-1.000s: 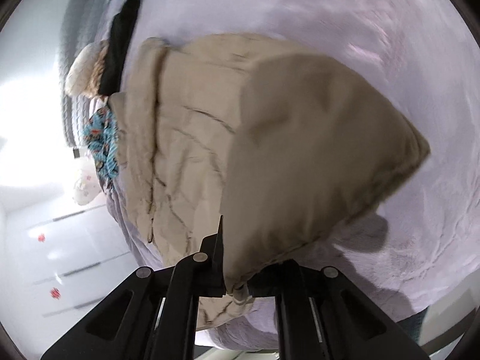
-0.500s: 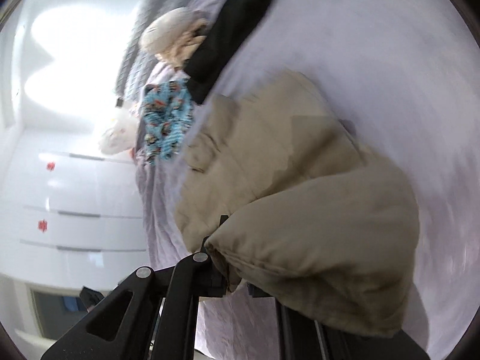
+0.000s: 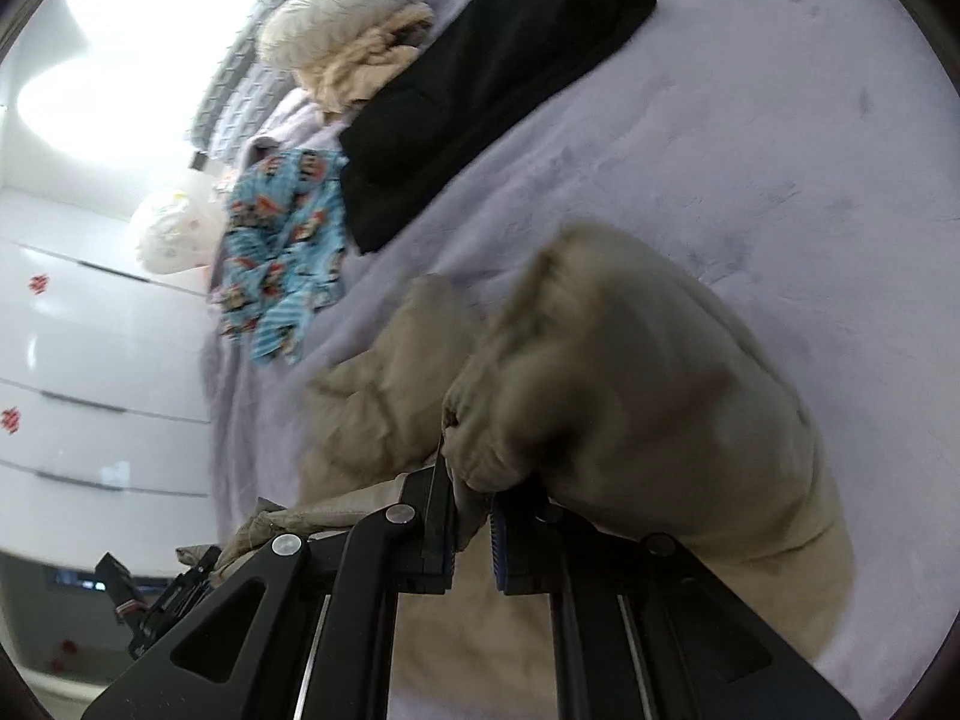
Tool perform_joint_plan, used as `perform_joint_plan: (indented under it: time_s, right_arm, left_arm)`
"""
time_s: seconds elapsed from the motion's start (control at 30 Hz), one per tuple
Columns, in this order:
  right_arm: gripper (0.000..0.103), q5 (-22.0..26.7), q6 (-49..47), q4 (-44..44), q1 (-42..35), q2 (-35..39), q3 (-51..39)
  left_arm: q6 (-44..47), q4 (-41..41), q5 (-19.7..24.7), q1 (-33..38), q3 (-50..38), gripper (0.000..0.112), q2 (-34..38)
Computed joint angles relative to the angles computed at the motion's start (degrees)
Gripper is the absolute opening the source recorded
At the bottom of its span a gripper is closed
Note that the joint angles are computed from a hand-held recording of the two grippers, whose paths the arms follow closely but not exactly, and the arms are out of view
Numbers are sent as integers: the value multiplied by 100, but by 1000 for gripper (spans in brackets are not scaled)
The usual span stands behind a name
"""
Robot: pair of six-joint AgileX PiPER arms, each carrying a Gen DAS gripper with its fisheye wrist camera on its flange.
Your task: Fold large clothes
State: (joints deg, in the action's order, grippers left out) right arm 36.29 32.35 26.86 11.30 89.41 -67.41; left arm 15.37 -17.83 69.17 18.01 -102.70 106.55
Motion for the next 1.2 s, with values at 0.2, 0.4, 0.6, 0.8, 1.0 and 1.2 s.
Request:
perform_joint_plan:
  time_s: [0.2, 0.4, 0.6, 0.8, 1.0, 1.2]
  right_arm:
    - [10, -668, -692, 725, -155, 1079, 83]
    - [12, -444, -901, 759, -232, 1406, -267]
    - [79, -187, -535, -130, -75, 834, -464]
    - [16, 232, -348, -748, 421, 554, -724]
    - [14, 712, 143, -2281, 873, 1302, -1173]
    - [0, -53, 194, -2260, 27, 1495, -502]
  left_arm:
    - [-22, 262, -776, -355, 138, 15, 767]
    - [41, -1, -923, -268, 240, 28, 793]
    - [644, -259, -1441, 21, 893, 98, -134]
    - [1249, -818, -354, 76, 597, 62, 34]
    - [825, 170, -1719, -692, 1286, 53, 211]
    - [82, 470, -2320, -704, 818, 53, 1085]
